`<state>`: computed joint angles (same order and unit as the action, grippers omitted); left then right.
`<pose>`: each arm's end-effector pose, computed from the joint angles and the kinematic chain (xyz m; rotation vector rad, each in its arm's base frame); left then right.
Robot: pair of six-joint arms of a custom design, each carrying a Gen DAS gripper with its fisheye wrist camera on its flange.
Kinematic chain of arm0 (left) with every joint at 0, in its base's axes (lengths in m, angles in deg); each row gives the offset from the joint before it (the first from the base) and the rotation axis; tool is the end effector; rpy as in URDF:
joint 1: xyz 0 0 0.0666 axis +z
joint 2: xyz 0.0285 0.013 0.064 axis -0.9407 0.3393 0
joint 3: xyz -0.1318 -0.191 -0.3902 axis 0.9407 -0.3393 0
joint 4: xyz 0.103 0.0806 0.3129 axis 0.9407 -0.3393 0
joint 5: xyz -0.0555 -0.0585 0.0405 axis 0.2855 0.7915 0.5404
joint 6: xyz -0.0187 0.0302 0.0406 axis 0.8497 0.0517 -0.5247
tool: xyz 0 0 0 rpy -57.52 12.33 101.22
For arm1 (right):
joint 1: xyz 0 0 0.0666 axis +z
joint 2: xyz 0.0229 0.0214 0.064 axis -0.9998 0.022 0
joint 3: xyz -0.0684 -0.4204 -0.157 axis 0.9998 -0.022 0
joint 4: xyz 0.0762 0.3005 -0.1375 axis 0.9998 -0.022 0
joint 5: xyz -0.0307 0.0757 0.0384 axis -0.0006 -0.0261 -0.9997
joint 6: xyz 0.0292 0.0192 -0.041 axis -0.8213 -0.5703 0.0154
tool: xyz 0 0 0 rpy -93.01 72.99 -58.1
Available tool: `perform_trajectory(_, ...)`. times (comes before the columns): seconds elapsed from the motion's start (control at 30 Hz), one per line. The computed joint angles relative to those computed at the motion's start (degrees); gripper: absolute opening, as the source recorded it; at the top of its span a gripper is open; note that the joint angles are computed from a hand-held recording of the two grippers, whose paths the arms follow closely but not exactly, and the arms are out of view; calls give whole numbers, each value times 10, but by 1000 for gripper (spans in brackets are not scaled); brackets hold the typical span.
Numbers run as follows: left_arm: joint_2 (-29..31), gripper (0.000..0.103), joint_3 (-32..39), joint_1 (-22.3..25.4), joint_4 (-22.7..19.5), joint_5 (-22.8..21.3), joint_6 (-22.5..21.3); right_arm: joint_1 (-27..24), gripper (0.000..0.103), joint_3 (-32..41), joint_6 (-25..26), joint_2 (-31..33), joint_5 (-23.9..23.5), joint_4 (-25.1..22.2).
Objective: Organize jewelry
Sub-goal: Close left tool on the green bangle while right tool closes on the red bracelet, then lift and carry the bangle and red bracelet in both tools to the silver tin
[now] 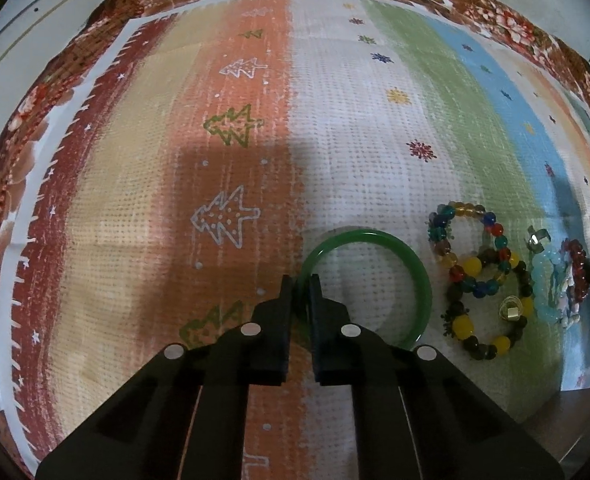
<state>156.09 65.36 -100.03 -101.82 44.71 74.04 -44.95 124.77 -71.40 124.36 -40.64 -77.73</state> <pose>0.3642 -0.2048 0.3608 0.2069 2.7658 -0.0607 0.3340 0.3081 0.3255 0.3249 2.8206 -0.0023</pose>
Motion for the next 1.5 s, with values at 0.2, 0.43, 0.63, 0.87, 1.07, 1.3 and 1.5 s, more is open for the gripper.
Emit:
perform_trajectory(0.2, 0, 7, 1, 0, -3, 3, -1, 3, 24, -6, 0, -8, -3, 3)
perform_trajectory(0.43, -5, 7, 6, -2, -8, 18, 2, 5, 15, -7, 7, -12, -9, 6)
perform_trajectory(0.63, -19, 7, 12, -3, -9, 22, 4, 15, 15, -2, 11, -24, -7, 8)
perform_trajectory(0.87, -42, 7, 19, -17, -11, 23, 10, 42, 15, 22, 15, -38, 32, -17)
perform_trajectory(1.07, -67, 7, 21, -39, -12, 20, 19, 72, 15, 46, 14, -43, 63, -43)
perform_trajectory(1.3, -102, 7, 18, -77, -16, 12, 35, 108, 15, 65, -2, -60, 94, -67)
perform_trajectory(1.5, -130, 7, 12, -110, -19, 0, 49, 137, 15, 73, -21, -73, 112, -75)
